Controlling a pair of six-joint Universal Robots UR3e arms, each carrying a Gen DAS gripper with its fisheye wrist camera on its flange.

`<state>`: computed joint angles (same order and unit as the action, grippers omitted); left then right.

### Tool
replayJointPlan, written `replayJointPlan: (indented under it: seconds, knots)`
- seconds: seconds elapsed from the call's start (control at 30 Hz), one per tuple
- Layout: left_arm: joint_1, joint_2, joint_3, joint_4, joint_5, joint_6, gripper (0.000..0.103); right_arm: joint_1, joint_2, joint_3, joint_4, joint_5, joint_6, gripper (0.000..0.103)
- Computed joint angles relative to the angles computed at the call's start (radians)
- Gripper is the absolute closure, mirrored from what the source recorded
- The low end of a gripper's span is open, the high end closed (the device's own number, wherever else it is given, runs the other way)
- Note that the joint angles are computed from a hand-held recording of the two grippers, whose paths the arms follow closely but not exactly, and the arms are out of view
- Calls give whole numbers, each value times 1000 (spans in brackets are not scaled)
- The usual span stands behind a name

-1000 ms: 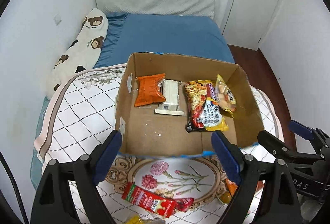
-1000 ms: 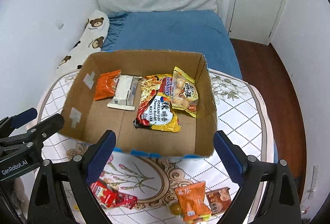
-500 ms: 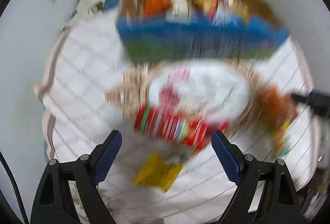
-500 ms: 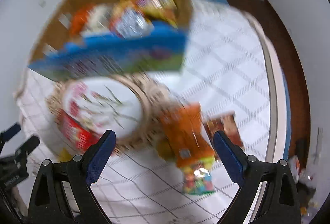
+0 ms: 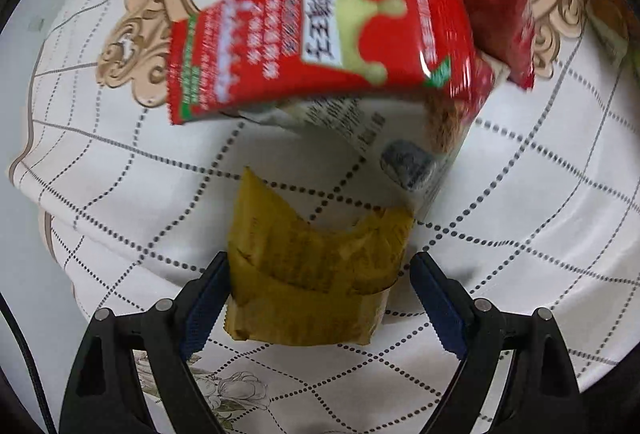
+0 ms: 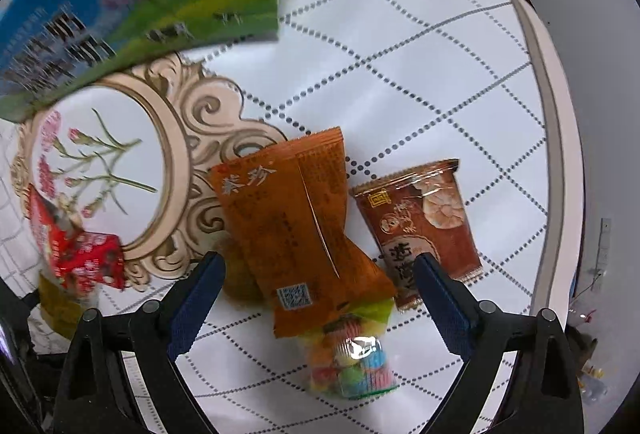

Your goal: Organize snacks

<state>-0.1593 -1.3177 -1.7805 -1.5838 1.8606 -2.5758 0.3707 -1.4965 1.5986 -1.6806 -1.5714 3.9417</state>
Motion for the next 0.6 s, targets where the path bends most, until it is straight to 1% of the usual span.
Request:
replayJointPlan:
  seconds: [0.03, 0.07, 0.13, 0.2, 0.23, 0.3, 0.43, 0.47, 0.53, 0.6]
  knots:
    - [9, 9, -20, 16, -2, 0, 30, -2, 6, 12, -9, 9, -4, 20]
    - [26, 13, -26, 16, -15, -5, 31, -9, -1, 45, -36, 25, -2, 27]
    - [84, 32, -30, -5, -59, -22, 38, -7, -11, 70, -55, 24, 11, 33]
    - [144, 37, -4, -50, -105, -42, 39, 13, -21, 75, -57, 12, 22, 50]
    - [178, 36, 16, -80, -131, -56, 40, 21, -30, 76, -58, 12, 26, 52]
    - [256, 31, 70, -161, -197, -79, 40, 36, -54, 74, -55, 26, 36, 64]
    - [425, 5, 161, -307, -327, -106, 40, 54, -73, 77, -66, 85, 37, 65]
    - [453, -13, 169, -330, -345, -108, 38, 55, -73, 82, -68, 87, 42, 65]
    - [479, -40, 158, -329, -345, -116, 38, 52, -61, 92, -72, 87, 39, 62]
    - [500, -49, 130, -314, -335, -96, 36, 45, -47, 108, -103, 102, 36, 39]
